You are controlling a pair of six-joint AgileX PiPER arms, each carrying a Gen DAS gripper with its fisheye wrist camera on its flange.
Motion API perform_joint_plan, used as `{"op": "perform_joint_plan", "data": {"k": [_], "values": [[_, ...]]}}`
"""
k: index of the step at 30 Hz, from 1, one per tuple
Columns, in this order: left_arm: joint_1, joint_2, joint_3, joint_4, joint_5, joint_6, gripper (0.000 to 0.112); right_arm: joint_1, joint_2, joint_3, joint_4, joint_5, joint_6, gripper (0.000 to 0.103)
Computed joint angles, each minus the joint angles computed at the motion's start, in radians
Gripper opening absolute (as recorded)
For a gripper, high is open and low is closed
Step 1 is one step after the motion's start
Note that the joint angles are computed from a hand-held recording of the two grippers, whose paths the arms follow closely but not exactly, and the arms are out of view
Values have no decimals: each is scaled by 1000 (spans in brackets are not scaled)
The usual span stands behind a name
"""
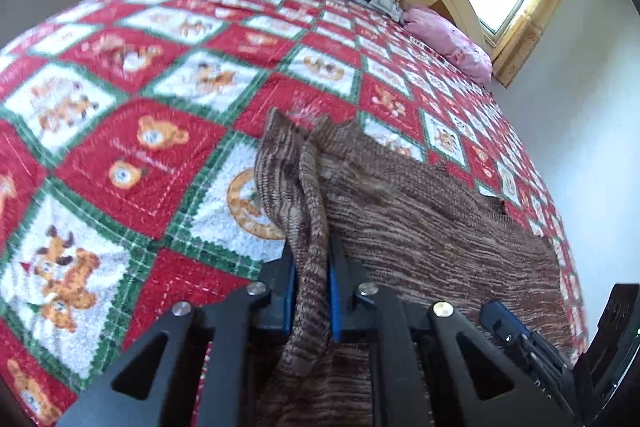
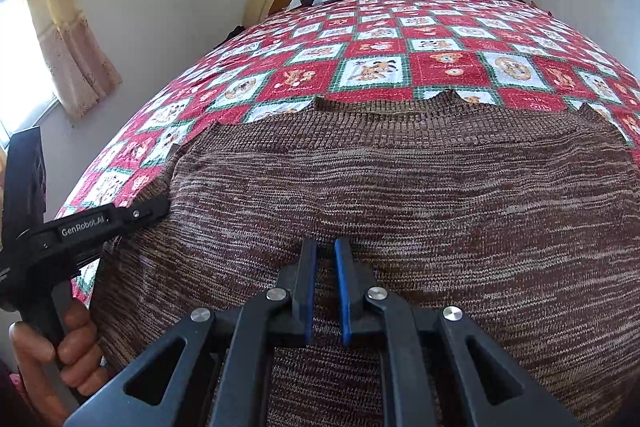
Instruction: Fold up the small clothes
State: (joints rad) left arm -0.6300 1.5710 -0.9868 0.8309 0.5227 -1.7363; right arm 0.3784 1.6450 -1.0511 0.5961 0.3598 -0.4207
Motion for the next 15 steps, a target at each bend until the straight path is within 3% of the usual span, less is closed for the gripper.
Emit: {"op": "perform_joint_plan", "data": {"k": [2, 6, 10, 13, 15], "values": [[-48, -14, -25, 52, 49, -24, 13, -7, 3, -1, 30, 4, -26, 9], [-122, -15, -106, 97, 74, 28, 13, -27, 7, 0, 113, 21, -98, 9], [-139, 39, -182, 28, -3, 131, 13, -60, 11, 5, 233, 51, -202, 9], [-150, 142, -264, -71, 12, 252, 13, -91, 16, 12, 341, 86, -289, 9], [-132, 176, -244, -118, -66, 252, 13, -113, 21, 15, 408, 115, -343, 9]]}}
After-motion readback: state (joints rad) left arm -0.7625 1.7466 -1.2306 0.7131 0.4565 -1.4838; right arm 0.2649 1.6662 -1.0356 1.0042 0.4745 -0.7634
